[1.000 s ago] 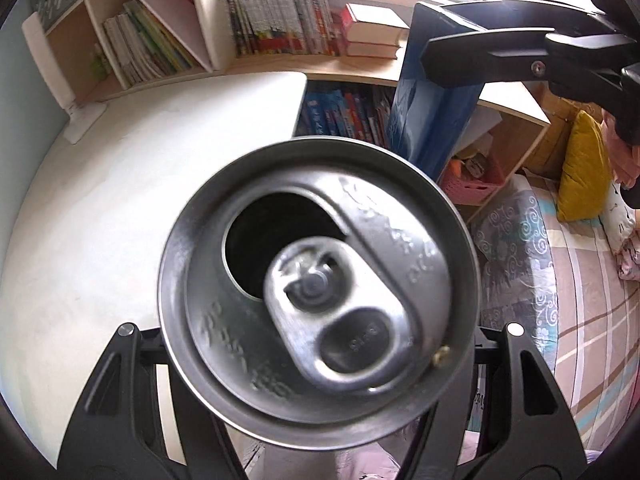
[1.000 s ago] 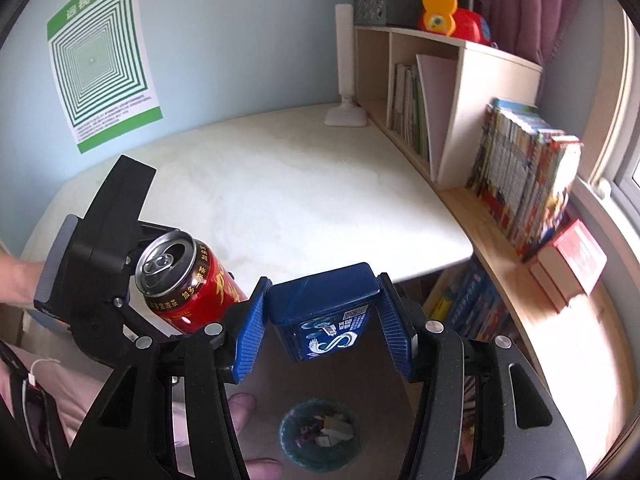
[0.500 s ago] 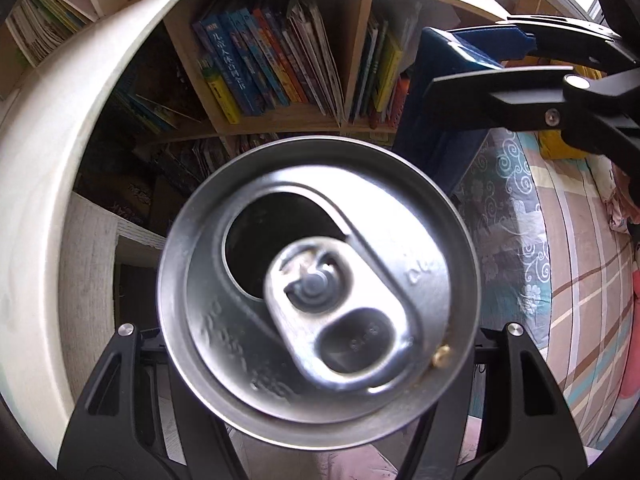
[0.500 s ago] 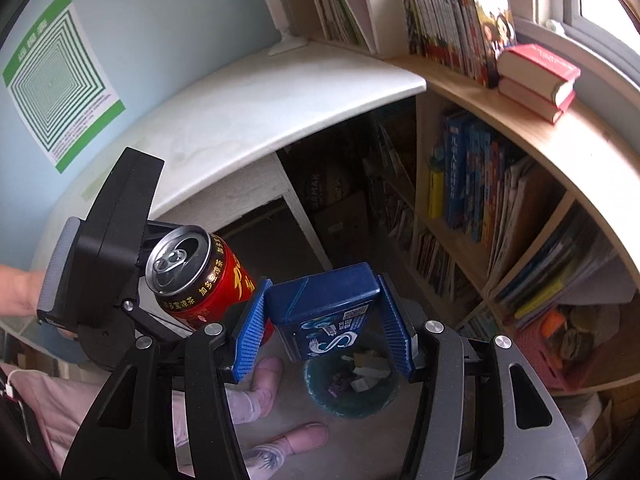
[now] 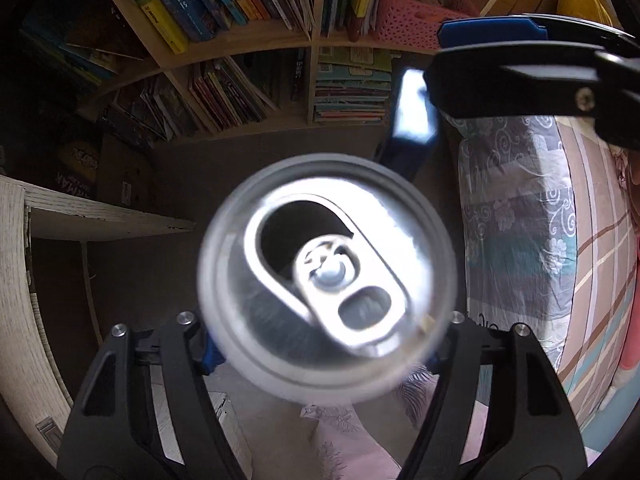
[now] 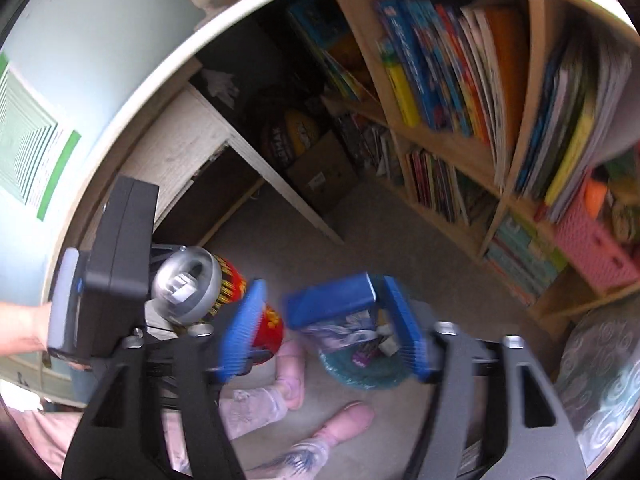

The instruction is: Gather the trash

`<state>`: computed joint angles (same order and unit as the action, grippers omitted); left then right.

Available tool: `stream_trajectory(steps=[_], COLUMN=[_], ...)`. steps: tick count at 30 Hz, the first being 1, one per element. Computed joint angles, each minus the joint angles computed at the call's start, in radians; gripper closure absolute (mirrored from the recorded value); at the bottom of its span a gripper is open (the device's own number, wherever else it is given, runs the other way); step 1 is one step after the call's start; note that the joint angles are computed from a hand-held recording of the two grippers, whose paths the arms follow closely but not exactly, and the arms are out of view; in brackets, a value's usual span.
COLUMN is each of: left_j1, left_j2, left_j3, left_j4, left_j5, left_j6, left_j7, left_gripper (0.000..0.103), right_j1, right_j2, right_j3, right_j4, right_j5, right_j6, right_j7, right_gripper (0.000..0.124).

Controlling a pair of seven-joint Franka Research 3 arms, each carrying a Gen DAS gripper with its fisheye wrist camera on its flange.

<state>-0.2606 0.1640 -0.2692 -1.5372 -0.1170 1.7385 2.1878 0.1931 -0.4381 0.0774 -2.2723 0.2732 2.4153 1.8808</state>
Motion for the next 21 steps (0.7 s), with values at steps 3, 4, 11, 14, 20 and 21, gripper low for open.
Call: stream_trajectory(steps=[3,4,11,14,20,21], left_j1=[0.005,0.007,0.02,0.027,0.031,0.033], left_j2=[-0.012,-0.01,-0.029,-0.044,-0.058,-0.059], left_j3=[0.006,0.007,0.014,0.018,0.023,0.024], left_j4=[-0.027,-0.024,-0.023,-0.017,0.018,0.027], left_j5=[0.012,0.012,0.0,-0.017,-0.036,-0.042], left_j6=[0.018,0.017,0.006,-0.001,-0.016,-0.019], left_j7=[0.002,0.0,-0.004,-0.012,-0.026,-0.034], left_gripper=[0.025,0.023,0.02,0.017,0.012,0.011], right_j1=[-0.004,-0.005,-0.018,-0.023,-0.028,-0.03], right_j2=[-0.012,-0.017,-0.044,-0.053,-0.062,-0.065], right_j3=[-0.001,-0.002,0.001,0.007,0.013,0.014], right_j4=[-0.018,-0.023,-0.023,-0.011,0.035,0.043], right_j5=[0.004,0.004,-0.015,-0.034,-0.051,-0.055], right_j6=[0.003,0.003,-0.021,-0.03,-0.08,-0.084], right_j7=[0.012,0.013,0.032,0.038,0.05,0.054], right_gripper=[0.048,0.048,0.047,0.043,0.039,0.037])
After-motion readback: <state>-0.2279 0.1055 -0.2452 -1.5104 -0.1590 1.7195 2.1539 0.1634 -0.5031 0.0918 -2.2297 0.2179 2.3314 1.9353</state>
